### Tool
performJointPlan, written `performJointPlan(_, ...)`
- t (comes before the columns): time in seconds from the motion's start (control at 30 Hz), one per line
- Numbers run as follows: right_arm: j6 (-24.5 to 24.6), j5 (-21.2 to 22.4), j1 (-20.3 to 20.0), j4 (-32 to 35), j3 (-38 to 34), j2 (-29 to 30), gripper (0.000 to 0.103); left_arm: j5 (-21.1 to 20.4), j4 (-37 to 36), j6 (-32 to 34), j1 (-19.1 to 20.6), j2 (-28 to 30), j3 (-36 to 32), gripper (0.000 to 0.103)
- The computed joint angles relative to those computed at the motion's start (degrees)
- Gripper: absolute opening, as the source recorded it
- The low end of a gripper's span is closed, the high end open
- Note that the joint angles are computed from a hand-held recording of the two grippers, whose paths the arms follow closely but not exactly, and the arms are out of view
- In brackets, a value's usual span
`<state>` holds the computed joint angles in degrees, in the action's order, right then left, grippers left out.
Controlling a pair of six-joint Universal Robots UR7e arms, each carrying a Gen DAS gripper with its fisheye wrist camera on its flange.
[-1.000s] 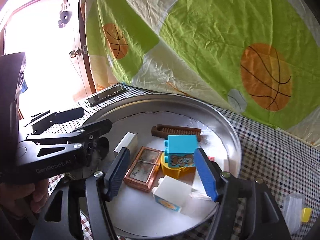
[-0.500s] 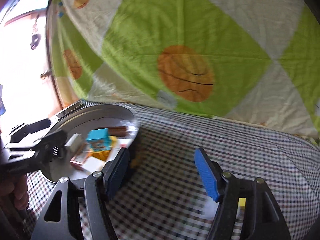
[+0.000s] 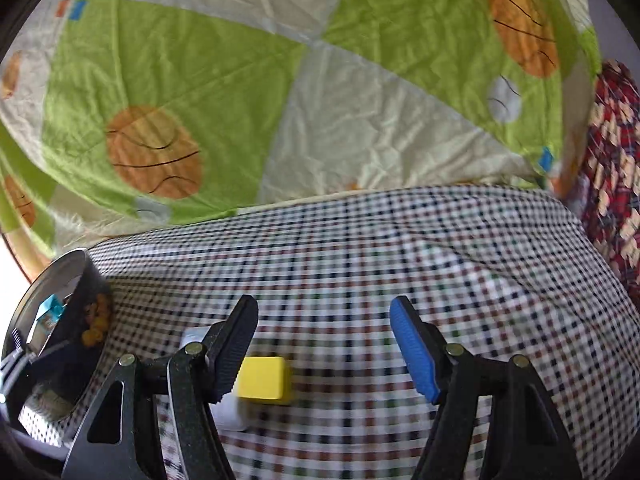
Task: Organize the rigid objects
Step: 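Withdraw both grippers from the tin toward the clear box and yellow block, then grasp the clear plastic box with the left gripper while the right grasps the yellow block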
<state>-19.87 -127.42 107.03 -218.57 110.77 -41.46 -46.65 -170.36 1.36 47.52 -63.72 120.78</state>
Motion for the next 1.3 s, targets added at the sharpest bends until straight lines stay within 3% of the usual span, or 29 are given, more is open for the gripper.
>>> performJointPlan(0.17, 4.1, 0.7, -1.2, -1.0, 1.2, -1.7, 0.071, 1.7, 2.2, 1.0, -0.4, 5.6, -3.5, 0.092)
performJointPlan(0.27, 4.6, 0.7, -1.2, -1.7, 1.3, -1.9, 0.074, 0.9, 2.7, 1.7, -0.5, 6.9, -4.0, 0.092)
performJointPlan(0.37, 4.0, 0.6, -1.0, -1.8, 1.2, -1.5, 0.075, 3.5, 3.3, 2.6, -0.5, 8.8, -4.9, 0.092)
performJointPlan(0.7, 3.9, -1.4, -1.1, 0.6, 0.0, -0.6, 0.075, 2.0, 5.0, -1.5, 2.8, 7.5, -6.8, 0.092)
performJointPlan(0.77, 3.9, -1.9, -1.1, 1.6, -0.3, -0.3, 0.075, 1.0, 5.4, -0.1, 3.0, 8.0, -7.7, 0.089)
performJointPlan(0.83, 3.8, -2.4, -1.2, 2.0, -0.5, -0.1, 0.075, -0.4, 6.6, -0.3, 3.5, 8.0, -8.4, 0.065)
performJointPlan(0.9, 4.1, -2.7, -1.2, 2.3, -0.4, 0.0, 0.075, -3.4, 6.3, -0.1, 4.1, 7.4, -8.3, 0.054)
performJointPlan(1.3, 3.3, -1.8, -0.5, 9.9, -1.5, 1.4, 0.075, -0.2, 2.8, 0.3, 6.1, 3.5, -5.1, 0.053)
